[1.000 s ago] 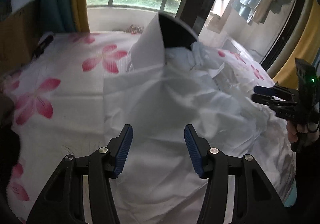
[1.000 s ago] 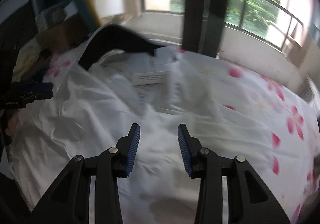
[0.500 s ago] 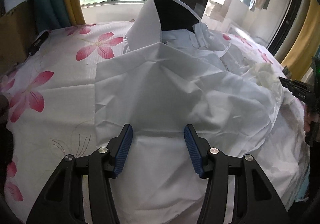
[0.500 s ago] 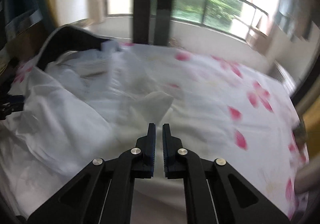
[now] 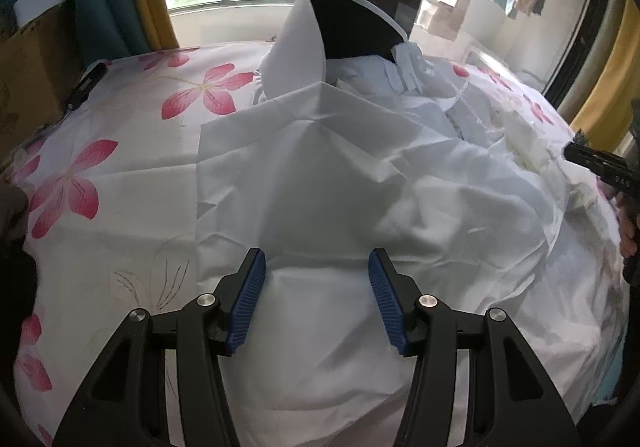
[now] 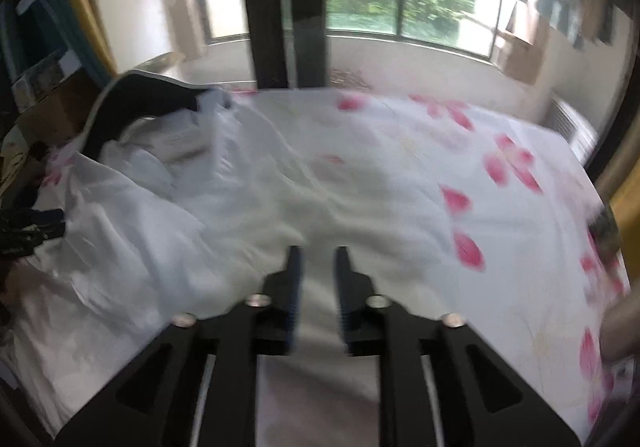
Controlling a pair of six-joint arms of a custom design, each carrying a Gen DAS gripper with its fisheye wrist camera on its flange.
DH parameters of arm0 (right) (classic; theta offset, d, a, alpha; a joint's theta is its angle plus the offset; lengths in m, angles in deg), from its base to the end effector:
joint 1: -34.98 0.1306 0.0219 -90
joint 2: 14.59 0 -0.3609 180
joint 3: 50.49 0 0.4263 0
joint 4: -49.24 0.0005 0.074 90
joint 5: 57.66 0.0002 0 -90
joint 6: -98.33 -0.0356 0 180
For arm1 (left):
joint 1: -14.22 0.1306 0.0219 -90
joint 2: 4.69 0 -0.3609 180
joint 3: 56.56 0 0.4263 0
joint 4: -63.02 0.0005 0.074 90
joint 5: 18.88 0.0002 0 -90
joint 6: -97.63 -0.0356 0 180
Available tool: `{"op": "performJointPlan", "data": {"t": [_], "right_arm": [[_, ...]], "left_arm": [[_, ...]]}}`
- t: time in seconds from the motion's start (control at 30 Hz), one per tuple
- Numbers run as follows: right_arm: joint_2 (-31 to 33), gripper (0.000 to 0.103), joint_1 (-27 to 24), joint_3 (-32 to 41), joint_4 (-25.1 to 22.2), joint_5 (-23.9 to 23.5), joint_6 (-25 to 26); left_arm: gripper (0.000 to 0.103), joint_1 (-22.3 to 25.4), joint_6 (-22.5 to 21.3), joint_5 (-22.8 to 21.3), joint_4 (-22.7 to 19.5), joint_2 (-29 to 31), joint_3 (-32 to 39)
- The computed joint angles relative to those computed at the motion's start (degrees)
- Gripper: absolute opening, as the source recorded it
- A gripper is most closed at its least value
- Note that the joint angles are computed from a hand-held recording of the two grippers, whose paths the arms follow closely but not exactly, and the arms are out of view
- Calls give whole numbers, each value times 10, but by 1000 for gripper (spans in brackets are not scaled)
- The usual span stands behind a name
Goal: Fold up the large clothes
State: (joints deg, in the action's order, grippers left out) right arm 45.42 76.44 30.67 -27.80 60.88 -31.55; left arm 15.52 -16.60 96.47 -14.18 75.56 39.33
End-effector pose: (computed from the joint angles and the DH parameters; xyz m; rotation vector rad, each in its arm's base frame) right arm 0.2349 0.1842 0.5097 0.1527 2.3804 0.0167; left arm 0.4219 -0.0062 0.5078 0.6454 2.4555 -0.4141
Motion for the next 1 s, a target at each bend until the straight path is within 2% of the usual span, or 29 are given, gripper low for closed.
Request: {"op": "performJointPlan", "data": {"t": [0.03, 0.07, 0.17, 0.27, 0.3, 0.33, 0.37, 0.47, 0.53, 0.67, 0.77, 0.83, 0.9, 1.0], "right_arm": [[17, 49, -6, 13, 9, -8, 17], [34, 53, -12, 25, 22, -17, 37], [74, 53, -27, 48, 45, -39, 80], [91, 52, -53, 46, 82, -89, 107], [92, 49, -62, 40, 93, -106, 107], [93, 16, -69, 33, 100, -119, 101], [95, 0, -74, 30, 99, -126, 97], [68, 1, -61, 21, 109, -84, 95], [45, 1, -47, 20, 100, -39, 87], [-15, 1, -18, -1, 54, 34, 34], [-54, 1, 0, -31, 5, 57, -35], [-80, 1, 13, -58, -15, 54, -82], [-104, 1, 19, -84, -27, 32, -126], [-119, 2, 35, -103, -58, 12, -185]], "left_arm": [[57, 3, 7, 4, 3, -1, 1], [57, 6, 14, 11, 10, -4, 1], [57, 12, 24, 22, 21, -7, 2], [57, 14, 22, 22, 17, -3, 1], [57, 13, 20, 17, 12, 1, 0], [57, 11, 17, 11, 6, 6, 1], [57, 12, 13, 11, 15, 2, -5], [57, 7, 4, -1, 17, -2, -9], [57, 5, 3, -5, 22, -4, -11], [57, -4, -3, -26, 37, -14, -23], [57, -11, -5, -44, 49, -20, -31], [57, -12, -8, -50, 52, -23, -33], [57, -13, -8, -54, 50, -23, -31], [57, -13, -9, -58, 42, -18, -25]]}}
